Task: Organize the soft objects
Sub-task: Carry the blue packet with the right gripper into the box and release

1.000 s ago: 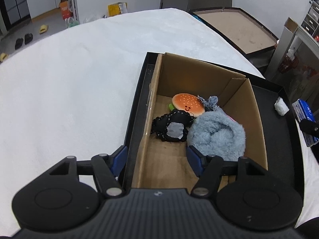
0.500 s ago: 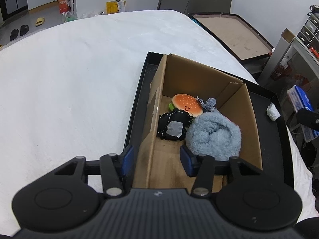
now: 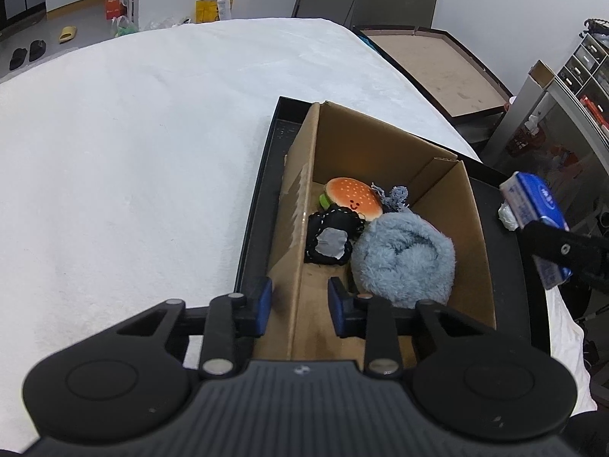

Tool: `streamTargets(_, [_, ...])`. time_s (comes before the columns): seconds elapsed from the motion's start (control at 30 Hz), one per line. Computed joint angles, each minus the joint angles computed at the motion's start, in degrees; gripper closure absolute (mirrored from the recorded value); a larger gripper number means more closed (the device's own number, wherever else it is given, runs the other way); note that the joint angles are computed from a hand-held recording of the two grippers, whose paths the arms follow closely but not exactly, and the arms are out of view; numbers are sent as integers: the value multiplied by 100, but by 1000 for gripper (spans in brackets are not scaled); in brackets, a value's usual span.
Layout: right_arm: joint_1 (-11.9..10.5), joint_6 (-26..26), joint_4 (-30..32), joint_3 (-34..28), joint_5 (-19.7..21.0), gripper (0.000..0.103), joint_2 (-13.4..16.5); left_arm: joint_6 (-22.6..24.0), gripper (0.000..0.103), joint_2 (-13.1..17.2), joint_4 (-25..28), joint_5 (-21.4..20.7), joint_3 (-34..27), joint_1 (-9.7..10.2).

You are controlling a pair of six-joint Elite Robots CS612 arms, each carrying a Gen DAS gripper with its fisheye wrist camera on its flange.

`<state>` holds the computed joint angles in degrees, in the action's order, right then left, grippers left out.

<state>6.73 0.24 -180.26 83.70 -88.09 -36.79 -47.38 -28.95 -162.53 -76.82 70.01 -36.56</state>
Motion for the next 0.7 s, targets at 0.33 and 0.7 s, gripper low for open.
streamTargets(0.33, [137, -84, 254, -89, 180, 46, 15, -89, 79, -14, -193, -160, 85, 47])
streamTargets(0.7, [145, -146, 275, -100, 485, 27, 0, -102, 79, -25, -214, -170, 111, 57])
